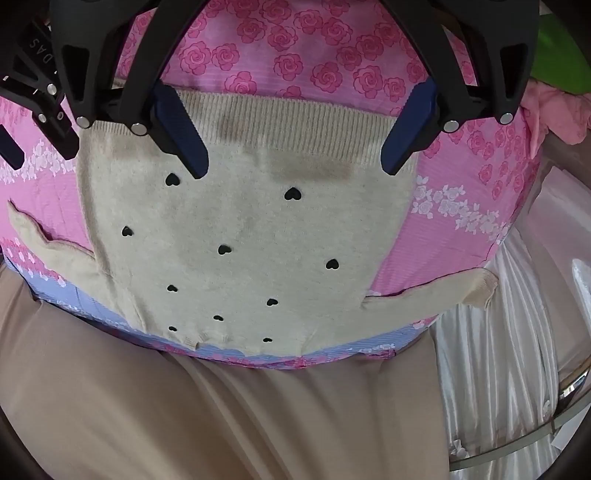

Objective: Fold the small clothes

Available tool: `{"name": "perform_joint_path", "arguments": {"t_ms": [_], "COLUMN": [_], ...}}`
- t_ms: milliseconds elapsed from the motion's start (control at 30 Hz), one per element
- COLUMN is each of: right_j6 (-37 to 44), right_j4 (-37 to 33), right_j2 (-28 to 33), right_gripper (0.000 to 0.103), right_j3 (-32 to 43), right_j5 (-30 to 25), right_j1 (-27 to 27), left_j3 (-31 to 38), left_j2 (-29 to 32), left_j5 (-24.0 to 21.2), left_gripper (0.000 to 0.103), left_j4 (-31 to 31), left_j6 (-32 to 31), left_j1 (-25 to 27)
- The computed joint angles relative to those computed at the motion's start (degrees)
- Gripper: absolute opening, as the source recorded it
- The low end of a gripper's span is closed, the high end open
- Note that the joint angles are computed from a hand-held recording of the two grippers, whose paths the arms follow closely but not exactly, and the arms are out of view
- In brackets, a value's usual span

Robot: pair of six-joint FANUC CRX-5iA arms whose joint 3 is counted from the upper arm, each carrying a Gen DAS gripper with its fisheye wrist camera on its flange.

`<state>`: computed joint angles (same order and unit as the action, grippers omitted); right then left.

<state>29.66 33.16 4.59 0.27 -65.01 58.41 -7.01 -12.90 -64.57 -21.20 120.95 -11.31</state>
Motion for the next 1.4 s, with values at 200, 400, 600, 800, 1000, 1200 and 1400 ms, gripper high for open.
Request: {"name": "perform_joint_path", "arguments": {"t_ms": [200, 400, 600, 800, 1000, 1200, 1400], "right_j6": [-0.01, 1.02, 1.17, 1.42, 1.80, 2.21, 2.25], "right_j4": [0.04, -0.51, -0.62, -0.85, -1.21, -1.54, -1.58], "right_j2": [-0.11, -0.13, -0.07, 0.34, 0.73, 0.95, 0.94], "right_gripper": [0.092, 0.092, 0.092, 0.092, 0.092, 0.092, 0.092], "right_j3": [-0.23, -0.03, -0.10, 0.25, 0.77, 1.09, 1.05], "right_j5": [0.11, 0.26, 0.40, 0.46, 0.41, 0.43, 0.46], "right_j1": [0.01, -0.26, -0.36, -0.52, -0.72, -0.93, -0.98], "left_j3": [-0.15, 0.34, 0.32, 0.35, 0.15, 0.20, 0.71], "left_j2": [-0.13, 0.95, 1.05, 1.26, 1.24, 1.48, 2.13], "left_j5": [-0.38, -1.04, -1.15, -1.01, -0.84, -0.95, -1.20], "left_gripper": [0.092, 0.092, 0.092, 0.092, 0.092, 0.092, 0.092], "left_j4": [-0.10, -1.10, -1.29, -1.18, -1.02, -1.21, -1.53], "left_j6": [-0.16, 0.99, 1.09, 0.71, 0.31, 0.47, 0.77], "left_j1": [0.03, -1.06, -1.12, -0.90, -0.64, -0.71, -1.14]}}
